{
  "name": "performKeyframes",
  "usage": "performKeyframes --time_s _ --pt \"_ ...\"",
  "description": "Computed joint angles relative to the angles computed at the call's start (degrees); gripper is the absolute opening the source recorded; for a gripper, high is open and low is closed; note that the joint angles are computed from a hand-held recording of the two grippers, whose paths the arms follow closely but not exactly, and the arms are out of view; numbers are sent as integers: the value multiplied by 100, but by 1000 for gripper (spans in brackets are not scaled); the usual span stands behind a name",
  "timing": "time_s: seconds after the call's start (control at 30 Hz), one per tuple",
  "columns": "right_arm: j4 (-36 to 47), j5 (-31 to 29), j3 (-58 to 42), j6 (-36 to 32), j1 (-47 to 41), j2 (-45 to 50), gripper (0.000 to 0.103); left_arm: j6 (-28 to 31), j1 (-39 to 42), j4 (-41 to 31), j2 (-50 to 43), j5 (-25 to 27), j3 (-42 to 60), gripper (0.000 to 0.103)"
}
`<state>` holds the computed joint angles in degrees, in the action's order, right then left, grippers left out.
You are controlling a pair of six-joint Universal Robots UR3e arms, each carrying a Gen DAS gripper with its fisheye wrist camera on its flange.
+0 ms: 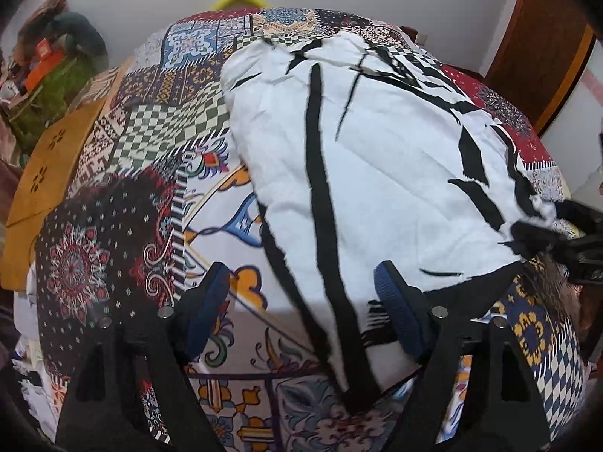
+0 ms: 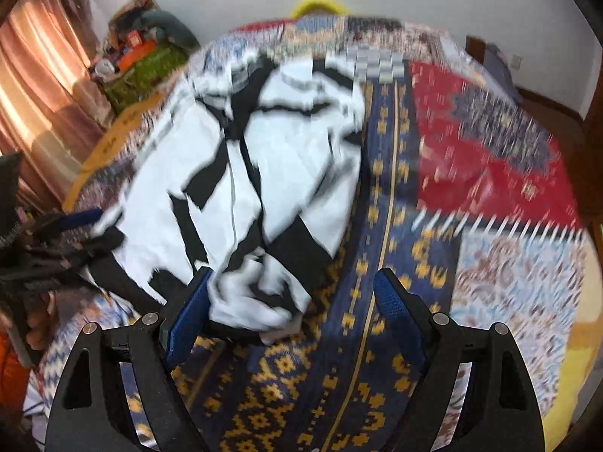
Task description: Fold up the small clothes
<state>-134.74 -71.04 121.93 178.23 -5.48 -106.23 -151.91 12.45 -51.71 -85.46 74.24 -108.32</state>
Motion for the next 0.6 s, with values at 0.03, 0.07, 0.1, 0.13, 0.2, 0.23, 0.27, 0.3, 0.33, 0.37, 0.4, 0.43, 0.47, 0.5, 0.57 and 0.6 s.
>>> performKeyframes --time_s 0.03,0.07,0.1,0.13,0.2,0.23,0.27,0.3,0.33,0.37,0.4,0.43,0.47,0.5,0.57,0.6 --pt "35 58 50 -26 -42 -26 82 59 73 -20 33 -62 -38 81" --pt "84 92 54 -43 -75 -62 82 134 173 -32 122 -114 -116 81" --pt "176 89 9 -72 -94 -111 82 177 212 5 127 -122 -146 81" --pt "294 46 -73 -130 -82 -162 82 252 275 33 150 -144 -177 81" --pt "508 -68 -244 -267 -41 -267 82 358 373 29 244 -138 -197 81" --pt "595 -91 -335 -329 -28 -317 82 367 408 35 261 -133 -169 81" --pt "664 -76 -398 -386 -53 -368 82 372 465 13 273 -157 -112 81" --pt "721 -66 -511 -429 -80 -415 83 361 529 -59 253 -211 -2 81" --pt "665 -71 -580 -432 -102 -439 83 326 563 -139 205 -262 132 81" --pt "560 -89 -632 -417 -112 -414 83 269 618 -212 103 -340 326 81" --pt "410 -111 -712 -395 -120 -340 83 206 619 -215 29 -343 449 81" --pt "294 -119 -842 -366 -117 -235 83 101 583 -132 -123 -292 630 81" --pt "217 -84 -1004 -350 -133 -78 83 24 531 -47 -239 -226 760 81" --pt "171 -50 -1185 -334 -148 120 83 -57 472 49 -385 -143 920 81" --pt "88 -26 -1557 -263 -101 529 83 -216 343 202 -759 8 1301 81" --pt "45 -10 -1720 -239 -50 716 83 -270 309 234 -909 30 1462 81"
